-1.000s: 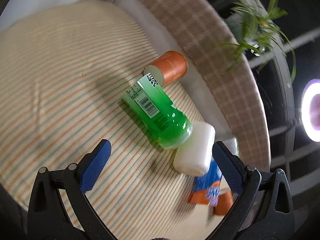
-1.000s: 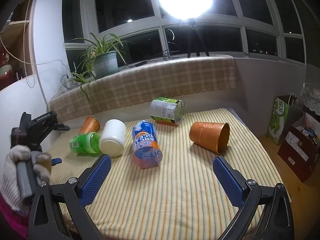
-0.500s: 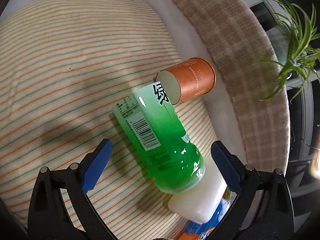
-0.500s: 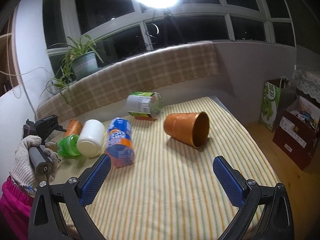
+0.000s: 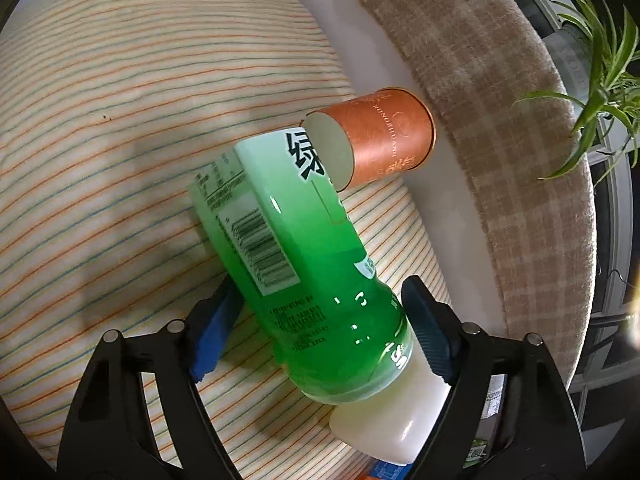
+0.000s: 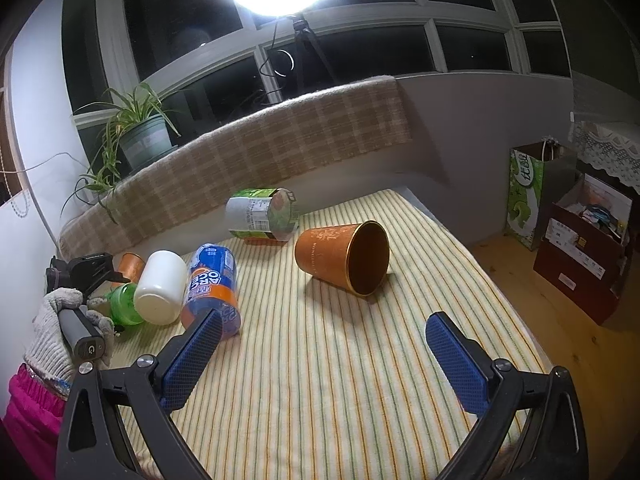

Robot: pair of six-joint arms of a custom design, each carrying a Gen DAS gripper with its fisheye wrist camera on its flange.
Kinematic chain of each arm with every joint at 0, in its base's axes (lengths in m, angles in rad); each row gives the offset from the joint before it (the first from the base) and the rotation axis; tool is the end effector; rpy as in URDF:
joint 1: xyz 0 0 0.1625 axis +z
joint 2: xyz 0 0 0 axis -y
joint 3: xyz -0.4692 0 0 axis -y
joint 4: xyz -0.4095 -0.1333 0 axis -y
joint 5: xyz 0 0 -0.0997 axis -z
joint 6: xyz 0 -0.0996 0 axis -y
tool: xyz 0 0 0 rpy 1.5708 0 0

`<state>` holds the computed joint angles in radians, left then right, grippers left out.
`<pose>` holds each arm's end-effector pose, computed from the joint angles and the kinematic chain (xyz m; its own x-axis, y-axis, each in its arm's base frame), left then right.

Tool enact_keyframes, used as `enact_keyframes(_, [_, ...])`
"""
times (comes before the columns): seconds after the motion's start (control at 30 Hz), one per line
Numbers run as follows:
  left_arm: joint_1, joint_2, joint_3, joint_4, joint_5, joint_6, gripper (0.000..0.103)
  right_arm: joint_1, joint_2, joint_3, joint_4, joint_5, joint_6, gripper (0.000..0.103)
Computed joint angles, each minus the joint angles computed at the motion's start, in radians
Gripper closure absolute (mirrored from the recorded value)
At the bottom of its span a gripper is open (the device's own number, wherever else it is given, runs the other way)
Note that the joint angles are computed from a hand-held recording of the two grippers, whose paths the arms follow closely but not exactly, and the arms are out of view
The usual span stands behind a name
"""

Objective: Flip cup upright
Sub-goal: 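Close the left tool around the green tea bottle's body, then lift the green bottle with the left tool, lower it, open the fingers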

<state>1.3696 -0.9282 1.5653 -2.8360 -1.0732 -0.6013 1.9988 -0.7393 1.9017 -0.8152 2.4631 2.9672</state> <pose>0.0288 -0.7636 0.2823 -0.8477 -0.5303 0.0139 -0.3855 0.5976 -0.7030 0.2725 -0.4629 -0.0122 -0.8371 0.3457 0.4240 -0.2909 0.3752 -0.8801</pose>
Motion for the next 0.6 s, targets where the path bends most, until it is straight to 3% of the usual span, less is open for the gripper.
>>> enact_keyframes(0.3, [0.004, -0.05, 0.061, -0.025, -0.035, 0.084, 0.024, 0.015, 0.006, -0.001, -0.009, 0.008, -0.003, 0.0])
enact_keyframes(0.4, [0.01, -0.073, 0.109, -0.098, -0.083, 0.213, 0.024, 0.027, 0.013, -0.003, -0.022, 0.014, -0.01, 0.0])
enact_keyframes(0.6, [-0.005, -0.141, 0.204, -0.135, -0.076, 0.378, 0.024, 0.051, 0.032, -0.016, -0.028, 0.018, -0.004, 0.0])
